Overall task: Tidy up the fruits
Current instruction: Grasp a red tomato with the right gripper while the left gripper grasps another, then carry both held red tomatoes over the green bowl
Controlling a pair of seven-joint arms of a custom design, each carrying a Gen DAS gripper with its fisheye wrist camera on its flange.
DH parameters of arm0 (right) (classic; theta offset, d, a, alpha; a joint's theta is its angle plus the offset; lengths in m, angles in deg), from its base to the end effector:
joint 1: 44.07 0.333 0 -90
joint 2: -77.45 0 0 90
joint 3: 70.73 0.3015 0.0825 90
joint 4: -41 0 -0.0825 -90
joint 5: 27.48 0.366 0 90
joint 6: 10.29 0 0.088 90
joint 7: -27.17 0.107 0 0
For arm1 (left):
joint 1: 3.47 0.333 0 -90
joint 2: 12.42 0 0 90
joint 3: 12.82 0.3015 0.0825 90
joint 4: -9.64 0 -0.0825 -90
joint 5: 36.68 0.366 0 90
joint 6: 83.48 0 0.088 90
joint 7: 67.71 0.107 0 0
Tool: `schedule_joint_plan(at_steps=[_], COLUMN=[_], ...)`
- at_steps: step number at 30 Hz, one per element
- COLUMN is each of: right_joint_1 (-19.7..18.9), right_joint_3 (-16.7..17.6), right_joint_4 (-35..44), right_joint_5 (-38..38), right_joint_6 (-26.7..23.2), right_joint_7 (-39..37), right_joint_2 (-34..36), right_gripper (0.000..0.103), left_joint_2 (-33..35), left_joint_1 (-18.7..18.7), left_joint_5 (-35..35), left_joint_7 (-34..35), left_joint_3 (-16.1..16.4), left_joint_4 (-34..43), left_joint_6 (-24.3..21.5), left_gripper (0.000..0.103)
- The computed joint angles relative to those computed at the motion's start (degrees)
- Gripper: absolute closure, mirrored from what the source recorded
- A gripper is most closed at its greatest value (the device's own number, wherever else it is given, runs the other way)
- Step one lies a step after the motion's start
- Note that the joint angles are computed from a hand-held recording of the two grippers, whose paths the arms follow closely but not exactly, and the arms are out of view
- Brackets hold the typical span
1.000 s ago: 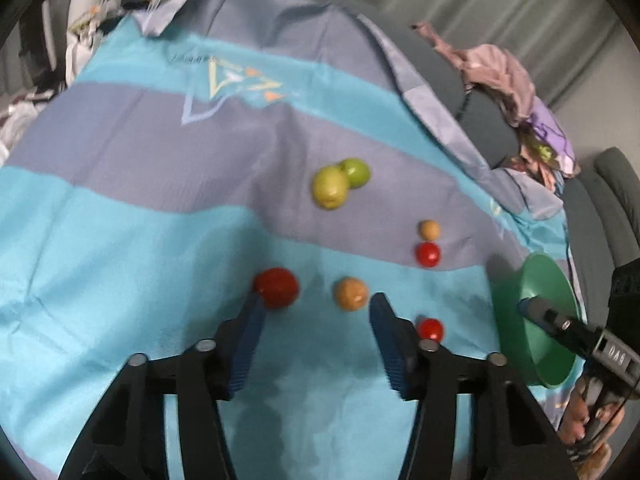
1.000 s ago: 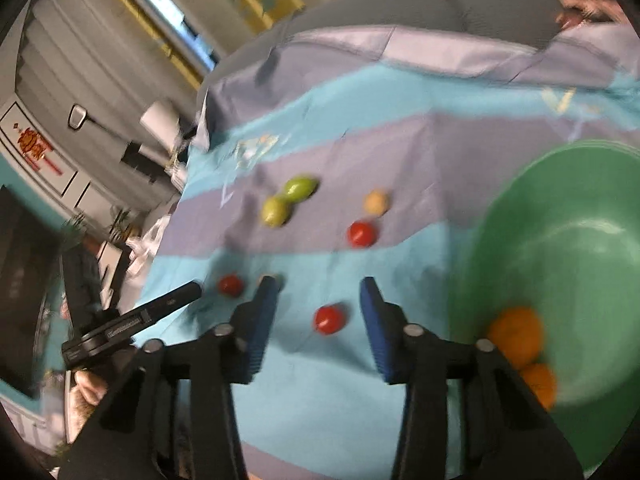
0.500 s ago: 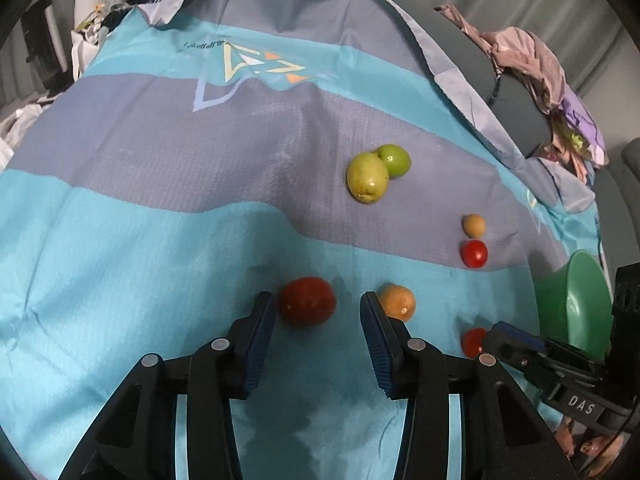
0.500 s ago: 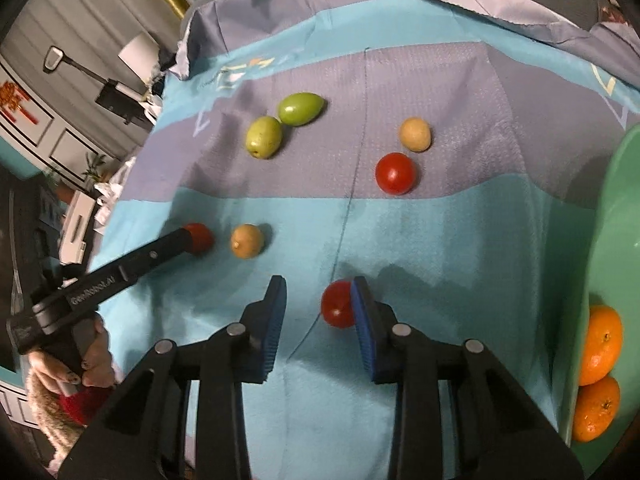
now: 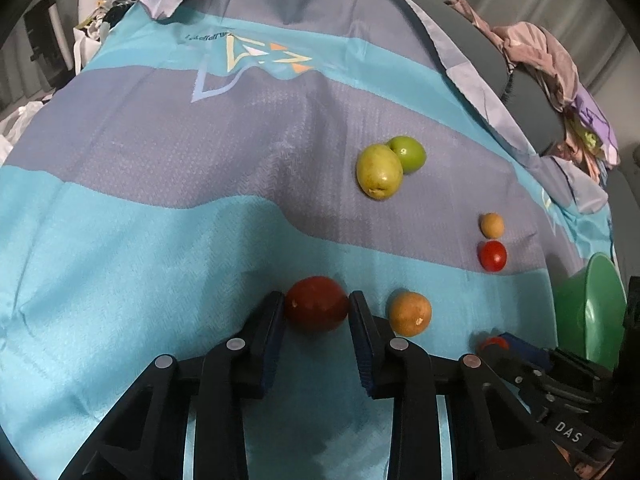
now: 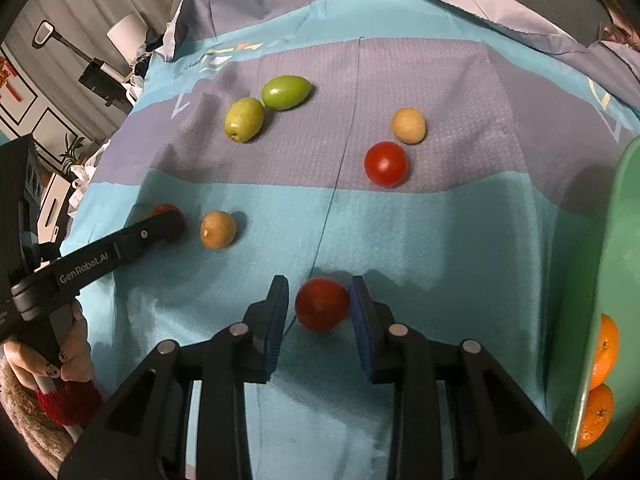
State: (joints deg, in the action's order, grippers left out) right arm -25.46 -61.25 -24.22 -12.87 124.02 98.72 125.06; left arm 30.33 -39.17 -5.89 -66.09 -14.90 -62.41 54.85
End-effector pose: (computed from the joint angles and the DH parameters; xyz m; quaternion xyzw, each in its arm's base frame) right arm 0.6958 0.3271 0.3481 -0.8550 0.4560 0.0013 0.2470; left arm 0.6038 -0.4546 0.3577 -0.8408 0.4615 -0.2508 0.1312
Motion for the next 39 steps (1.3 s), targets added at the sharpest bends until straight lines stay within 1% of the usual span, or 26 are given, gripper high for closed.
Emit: schedule_joint_plan(at_steps=[2, 6, 11, 14, 19, 26, 30, 39], right_joint_1=[0.23, 0.34, 0.12, -0.28, -0.95, -1.67, -2.14, -4.20], right_joint_3=[-0.18, -0.05, 0.32, 0.82, 1.47, 1.97, 2.20, 3.55], right_joint_4=[-0.01, -1.11, -1.50, -2.94, -5.48, -7.15, -8.97, -12.73], right_joint_5=[-0.34, -0.59, -0.20, 0.54, 1.99, 3.78, 4.80, 8.65], right_joint_6=[0.05, 1.36, 1.39, 2.17, 3.84, 5.22, 6.46, 8.90], right_joint_7=[0.00, -0.91, -1.27, -2.09, -3.56, -4.88, -5.39, -8.02], right_joint_2=[0.14, -0.34, -0.64, -1.69, -3.61, -5.05, -6.33, -9.60], right_gripper=[0.075, 0.075, 0.076, 0.076, 0.076, 0.076, 0.076, 0.076], left_joint_2=[0.15, 0.27, -0.77, -1.20, -2.37, -2.85, -2.63, -2.24], left_joint_1=[-0.33, -0.16, -0.32, -0.85, -1.22, -2.05, -2.57, -3.23], left_joint_5=[0.33, 0.21, 0.57, 1.38, 2.64, 4.12, 4.71, 6.10], left_joint_7=[-0.16, -0.06, -0.54, -0.95, -1.85, -2.47, -2.60, -2.31], left_joint_3=[0.23, 0.02, 0.11, 0.37, 0.64, 1.11, 1.22, 1.29], left_joint_4=[0.27, 0.48, -1.14, -1.44, -3.07, -3.00, -2.20, -0.76], left_joint_6=[-0.40, -0.24, 2.11, 3.09, 6.50, 7.80, 7.08, 8.14], left_gripper=[0.071, 0.071, 0.072, 0.072, 0.072, 0.072, 0.072, 0.072])
